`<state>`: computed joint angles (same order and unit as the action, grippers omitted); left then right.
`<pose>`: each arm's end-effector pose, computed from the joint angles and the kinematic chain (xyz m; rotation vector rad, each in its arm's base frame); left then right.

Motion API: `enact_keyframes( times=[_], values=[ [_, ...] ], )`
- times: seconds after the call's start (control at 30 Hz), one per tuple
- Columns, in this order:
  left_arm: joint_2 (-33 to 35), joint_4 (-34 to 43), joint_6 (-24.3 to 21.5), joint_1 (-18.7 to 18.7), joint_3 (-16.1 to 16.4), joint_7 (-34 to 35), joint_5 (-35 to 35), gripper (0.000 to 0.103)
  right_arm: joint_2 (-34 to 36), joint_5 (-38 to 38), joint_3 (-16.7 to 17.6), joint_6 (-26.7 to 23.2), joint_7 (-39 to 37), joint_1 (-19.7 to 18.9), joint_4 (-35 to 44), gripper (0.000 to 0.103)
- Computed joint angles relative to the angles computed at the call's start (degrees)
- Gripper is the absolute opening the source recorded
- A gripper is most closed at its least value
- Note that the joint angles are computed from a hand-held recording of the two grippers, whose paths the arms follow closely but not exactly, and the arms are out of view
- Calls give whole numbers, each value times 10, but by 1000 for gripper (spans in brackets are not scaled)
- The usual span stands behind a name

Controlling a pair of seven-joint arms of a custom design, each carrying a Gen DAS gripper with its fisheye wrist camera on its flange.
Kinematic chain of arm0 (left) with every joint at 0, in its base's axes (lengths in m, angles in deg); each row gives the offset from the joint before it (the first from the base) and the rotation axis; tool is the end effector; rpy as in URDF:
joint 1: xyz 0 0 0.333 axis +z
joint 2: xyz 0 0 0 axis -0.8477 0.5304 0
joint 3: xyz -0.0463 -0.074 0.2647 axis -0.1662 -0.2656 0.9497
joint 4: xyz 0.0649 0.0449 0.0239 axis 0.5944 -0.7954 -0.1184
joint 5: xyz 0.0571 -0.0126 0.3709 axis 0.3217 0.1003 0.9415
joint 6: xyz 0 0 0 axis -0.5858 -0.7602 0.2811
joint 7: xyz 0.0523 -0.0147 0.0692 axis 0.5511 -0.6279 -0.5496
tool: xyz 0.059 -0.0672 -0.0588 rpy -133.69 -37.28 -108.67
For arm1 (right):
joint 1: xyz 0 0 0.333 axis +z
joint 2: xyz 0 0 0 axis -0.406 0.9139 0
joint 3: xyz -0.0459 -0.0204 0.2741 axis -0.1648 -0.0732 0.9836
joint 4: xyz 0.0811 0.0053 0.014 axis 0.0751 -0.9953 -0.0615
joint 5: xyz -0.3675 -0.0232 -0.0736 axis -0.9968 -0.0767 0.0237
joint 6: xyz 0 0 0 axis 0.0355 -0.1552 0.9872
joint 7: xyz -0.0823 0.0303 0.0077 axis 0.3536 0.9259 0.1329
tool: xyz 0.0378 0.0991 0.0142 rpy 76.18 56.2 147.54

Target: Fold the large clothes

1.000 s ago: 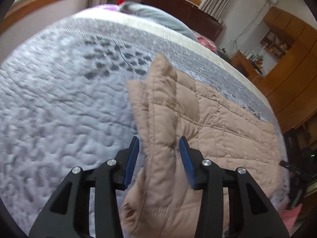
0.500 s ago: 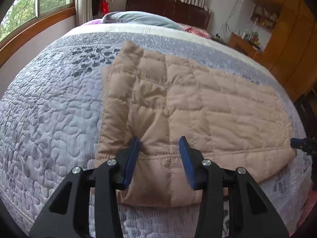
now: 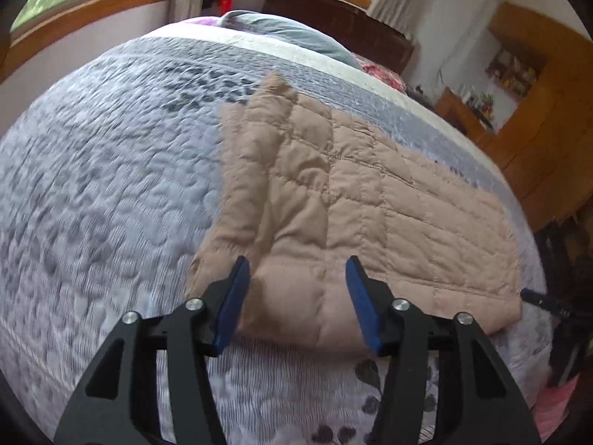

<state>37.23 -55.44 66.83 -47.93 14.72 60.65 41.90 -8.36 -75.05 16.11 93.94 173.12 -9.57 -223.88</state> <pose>0.6643 0.0292 0.4638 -1.8282 2.2226 -1.0176 0.4579 0.0775 0.4300 -1.5052 2.0906 -0.2259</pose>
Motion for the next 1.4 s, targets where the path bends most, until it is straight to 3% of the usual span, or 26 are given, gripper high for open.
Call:
enact_keyframes(
  times=[0.1, 0.23, 0.5, 0.6, 0.67, 0.73, 0.83, 1.0, 1.27, 1.3, 1.4],
  values=[
    [-29, -41, 9, 3, 10, -28, 0, 62, -13, -29, 13, -20, 26, -17, -3, 27],
    [-42, -69, -18, 21, 10, -24, -60, 64, -4, -32, 10, -39, 32, -17, 1, 27],
    [50, 19, -61, 42, -1, -87, -118, 66, 11, 20, -8, -16, -7, -3, -10, 27],
    [76, 41, -56, 51, -12, -105, -137, 65, 14, 24, -7, -19, -11, -4, -8, 27],
    [86, 50, -51, 53, -16, -124, -140, 57, 19, 24, -4, -21, -10, -6, -4, 27],
    [96, 62, -61, 59, -23, -125, -142, 34, 23, 30, -6, -24, -15, -6, -1, 27],
    [109, 74, -77, 70, -31, -138, -160, 20, 29, 41, -7, -29, -22, -6, 3, 27],
    [135, 91, -108, 84, -38, -151, -167, 17, 39, 38, 0, -36, -21, -12, 11, 27],
    [138, 87, -103, 88, -45, -114, -176, 15, 54, 43, 4, -29, -29, -17, 16, 28],
    [137, 88, -100, 87, -45, -110, -174, 14, 54, 45, 4, -29, -28, -16, 16, 28],
    [88, 48, -32, 65, -42, -54, -154, 11, 50, 46, 6, -34, -21, -18, 15, 28]
  ],
)
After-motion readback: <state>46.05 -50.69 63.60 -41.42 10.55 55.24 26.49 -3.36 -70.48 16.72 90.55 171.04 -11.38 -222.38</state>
